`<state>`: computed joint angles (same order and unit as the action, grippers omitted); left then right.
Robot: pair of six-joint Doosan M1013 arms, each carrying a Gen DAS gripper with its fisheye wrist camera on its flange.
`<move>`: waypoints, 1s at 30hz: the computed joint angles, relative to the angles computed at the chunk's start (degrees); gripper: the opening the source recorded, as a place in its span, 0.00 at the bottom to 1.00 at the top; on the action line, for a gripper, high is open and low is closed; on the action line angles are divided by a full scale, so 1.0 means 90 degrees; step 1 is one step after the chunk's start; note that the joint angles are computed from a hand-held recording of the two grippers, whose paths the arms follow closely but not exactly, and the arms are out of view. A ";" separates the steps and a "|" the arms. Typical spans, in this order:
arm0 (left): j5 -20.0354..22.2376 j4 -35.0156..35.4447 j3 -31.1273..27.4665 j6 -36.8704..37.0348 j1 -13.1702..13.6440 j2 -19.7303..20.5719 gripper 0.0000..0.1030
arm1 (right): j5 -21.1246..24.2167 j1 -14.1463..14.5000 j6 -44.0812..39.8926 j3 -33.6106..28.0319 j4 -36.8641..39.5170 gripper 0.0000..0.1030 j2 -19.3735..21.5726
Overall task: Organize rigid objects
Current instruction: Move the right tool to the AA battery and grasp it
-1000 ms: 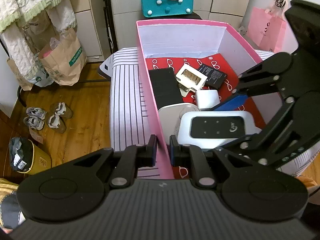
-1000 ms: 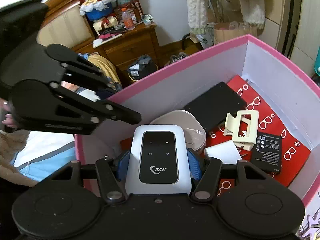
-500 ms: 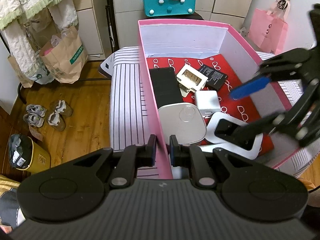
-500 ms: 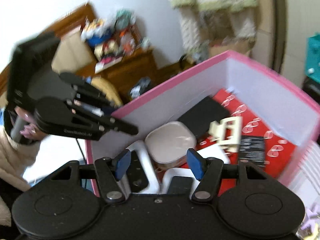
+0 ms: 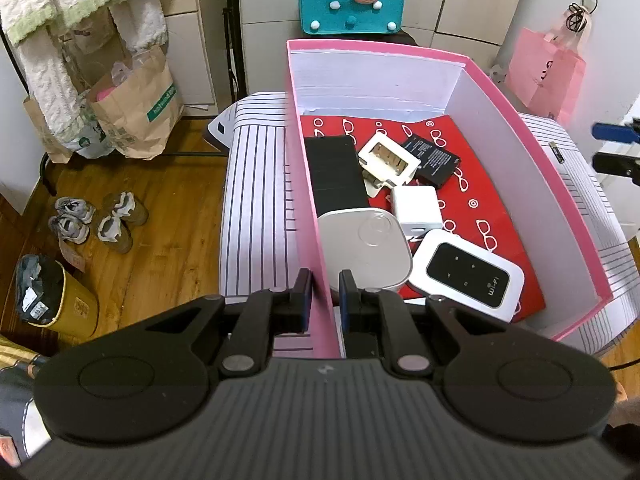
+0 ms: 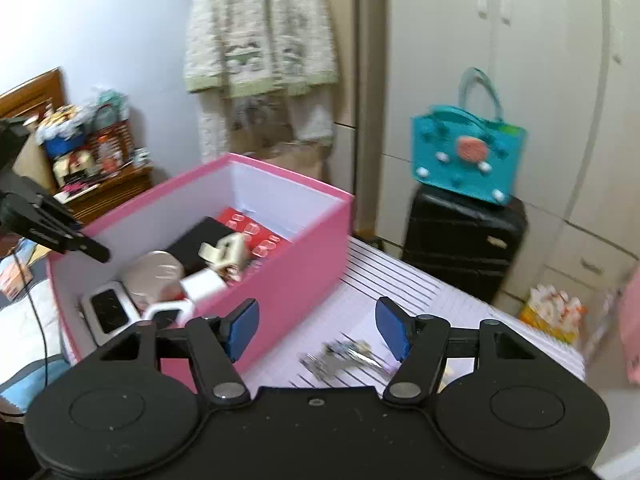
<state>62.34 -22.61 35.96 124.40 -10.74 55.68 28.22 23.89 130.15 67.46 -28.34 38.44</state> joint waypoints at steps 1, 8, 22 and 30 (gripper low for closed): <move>-0.0018 0.0019 0.0015 -0.0026 -0.0005 -0.0009 0.11 | -0.0001 -0.0007 0.0299 0.0133 -0.0248 0.67 -0.0058; -0.0121 0.0234 0.0099 -0.0173 -0.0059 -0.0070 0.12 | 0.0167 -0.0038 0.2357 0.0839 -0.1763 0.71 -0.0183; -0.0183 0.0501 0.0139 -0.0223 -0.0126 -0.0103 0.12 | 0.0477 -0.0485 0.3543 0.0855 -0.1342 0.54 0.0105; -0.0055 0.0516 0.0040 -0.0268 -0.0125 -0.0050 0.12 | 0.0913 -0.0531 0.3912 0.0474 -0.1667 0.19 0.0451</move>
